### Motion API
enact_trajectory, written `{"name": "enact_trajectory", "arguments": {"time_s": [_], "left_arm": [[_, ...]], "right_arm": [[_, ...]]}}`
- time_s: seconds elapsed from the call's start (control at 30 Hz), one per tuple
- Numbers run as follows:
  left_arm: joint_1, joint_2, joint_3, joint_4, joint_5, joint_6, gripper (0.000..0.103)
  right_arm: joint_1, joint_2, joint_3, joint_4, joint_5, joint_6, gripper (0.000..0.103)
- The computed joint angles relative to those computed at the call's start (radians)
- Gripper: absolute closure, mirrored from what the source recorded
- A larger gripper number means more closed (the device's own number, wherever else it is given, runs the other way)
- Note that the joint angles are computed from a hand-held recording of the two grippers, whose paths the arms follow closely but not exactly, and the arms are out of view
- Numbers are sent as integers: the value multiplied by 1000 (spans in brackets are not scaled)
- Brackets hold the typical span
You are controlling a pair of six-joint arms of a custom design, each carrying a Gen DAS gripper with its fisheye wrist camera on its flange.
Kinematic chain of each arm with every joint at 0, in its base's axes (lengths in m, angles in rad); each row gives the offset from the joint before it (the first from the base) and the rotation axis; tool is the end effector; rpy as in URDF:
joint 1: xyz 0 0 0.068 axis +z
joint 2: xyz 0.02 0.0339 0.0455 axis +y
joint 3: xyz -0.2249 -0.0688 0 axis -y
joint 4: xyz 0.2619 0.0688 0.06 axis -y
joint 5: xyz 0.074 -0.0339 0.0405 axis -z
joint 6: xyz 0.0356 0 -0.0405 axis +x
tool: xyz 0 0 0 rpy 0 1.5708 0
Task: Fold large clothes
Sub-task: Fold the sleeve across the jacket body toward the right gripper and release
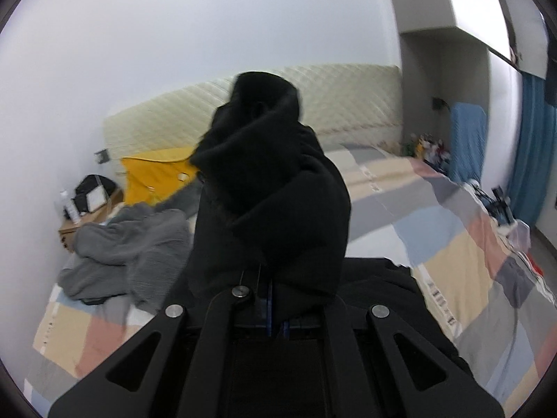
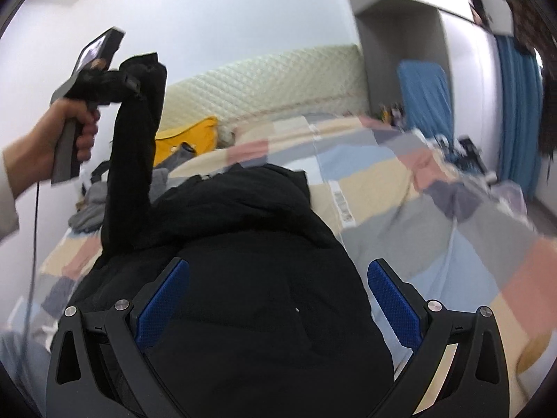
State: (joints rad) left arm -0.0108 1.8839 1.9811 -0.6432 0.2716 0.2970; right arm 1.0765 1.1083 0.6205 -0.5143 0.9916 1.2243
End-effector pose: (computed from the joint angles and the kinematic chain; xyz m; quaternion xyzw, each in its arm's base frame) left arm 0.4365 -0.0143 0.3564 0.1980 0.8432 -0.0475 0.4976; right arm 0.1351 0.1879 0.1663 0.1954 0.8321 0.0389 0.5176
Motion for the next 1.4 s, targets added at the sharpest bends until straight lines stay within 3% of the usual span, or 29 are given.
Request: {"name": "enact_trajectory", "arguments": {"time_s": [0.1, 0.23, 0.33, 0.47, 0.73, 0.87, 0.9, 0.97, 1.03, 1.1, 1.33, 1.4], "left_arm": [[-48, -64, -151, 55, -12, 32, 100], [-157, -88, -367, 177, -148, 98, 100], [-214, -61, -452, 233, -193, 119, 100], [-272, 34, -459, 234, -263, 94, 100], [-273, 79, -450, 222, -227, 48, 99], [-216, -2, -484, 196, -91, 11, 93], [-208, -17, -488, 187, -68, -1, 86], [-175, -38, -482, 142, 12, -22, 60], [-139, -88, -509, 127, 96, -45, 2], [-116, -154, -572, 176, 141, -40, 0], [74, -240, -583, 73, 277, 55, 0], [147, -234, -561, 41, 297, 89, 0]], "right_arm": [[-33, -43, -42, 27, -22, 11, 0], [-72, -7, -40, 75, -74, -27, 0], [-74, 0, -48, 101, -77, -54, 0], [-106, -42, -95, 143, -89, -61, 0], [-102, -32, -102, 205, -83, -121, 0], [-98, 7, -73, 209, -86, -150, 0], [-96, 10, -70, 207, -85, -153, 0], [-86, 20, -57, 197, -79, -154, 0], [-74, 36, -41, 181, -68, -151, 0], [-65, 50, -28, 171, -62, -154, 0], [-50, 99, 19, 172, -65, -200, 0], [-46, 95, 9, 236, -86, -257, 0]]}}
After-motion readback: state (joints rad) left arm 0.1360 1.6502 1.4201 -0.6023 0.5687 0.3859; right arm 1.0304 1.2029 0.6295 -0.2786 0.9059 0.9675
